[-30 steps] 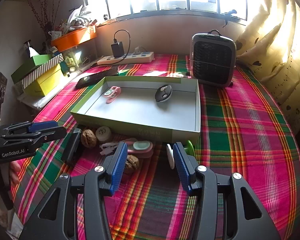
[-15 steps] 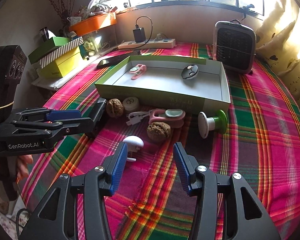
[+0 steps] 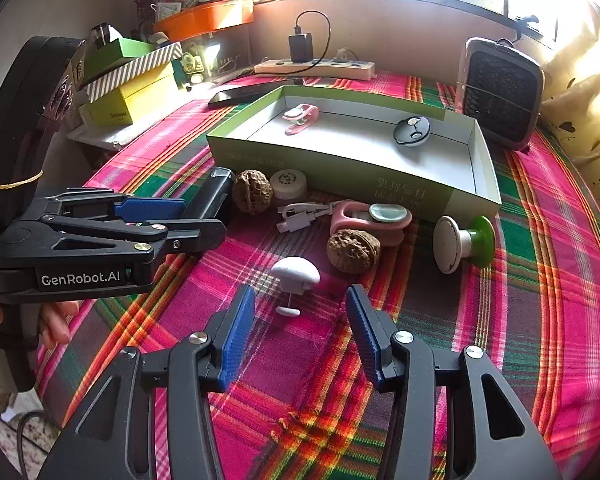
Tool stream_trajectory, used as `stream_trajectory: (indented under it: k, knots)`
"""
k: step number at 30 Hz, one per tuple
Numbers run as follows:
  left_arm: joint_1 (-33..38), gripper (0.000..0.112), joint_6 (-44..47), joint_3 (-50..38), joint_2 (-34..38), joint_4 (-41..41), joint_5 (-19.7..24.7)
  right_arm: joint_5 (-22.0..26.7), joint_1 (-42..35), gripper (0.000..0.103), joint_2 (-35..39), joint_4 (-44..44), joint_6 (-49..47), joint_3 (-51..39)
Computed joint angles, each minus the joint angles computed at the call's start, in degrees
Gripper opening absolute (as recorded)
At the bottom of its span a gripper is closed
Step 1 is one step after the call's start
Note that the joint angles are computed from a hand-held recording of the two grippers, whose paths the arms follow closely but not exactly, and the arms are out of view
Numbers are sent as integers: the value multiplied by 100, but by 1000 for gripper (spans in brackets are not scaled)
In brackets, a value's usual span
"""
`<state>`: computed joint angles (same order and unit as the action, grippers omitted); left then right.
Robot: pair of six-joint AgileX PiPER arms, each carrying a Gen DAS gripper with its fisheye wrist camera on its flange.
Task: Organize objects
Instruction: 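Move left gripper to black rectangular device while right gripper approaches white mushroom, then close left gripper on black device while right gripper grasps white mushroom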
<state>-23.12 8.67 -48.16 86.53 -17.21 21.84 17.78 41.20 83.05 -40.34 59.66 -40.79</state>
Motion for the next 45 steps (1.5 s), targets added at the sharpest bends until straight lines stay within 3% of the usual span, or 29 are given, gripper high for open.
stream_trajectory:
  k: [20, 27, 34, 45]
  knots:
    - [121, 47, 111, -211, 239, -40, -69, 213, -7, 49, 284, 86, -112, -322]
    - [100, 33, -323, -167, 224, 407, -154, 218, -53, 38, 245, 8, 70, -287]
    - [125, 26, -379, -125, 210, 448, -208, 214, -55, 27, 241, 10, 80, -283]
    - [124, 24, -411, -95, 192, 479, -234, 204, -28, 26, 210, 48, 47, -262]
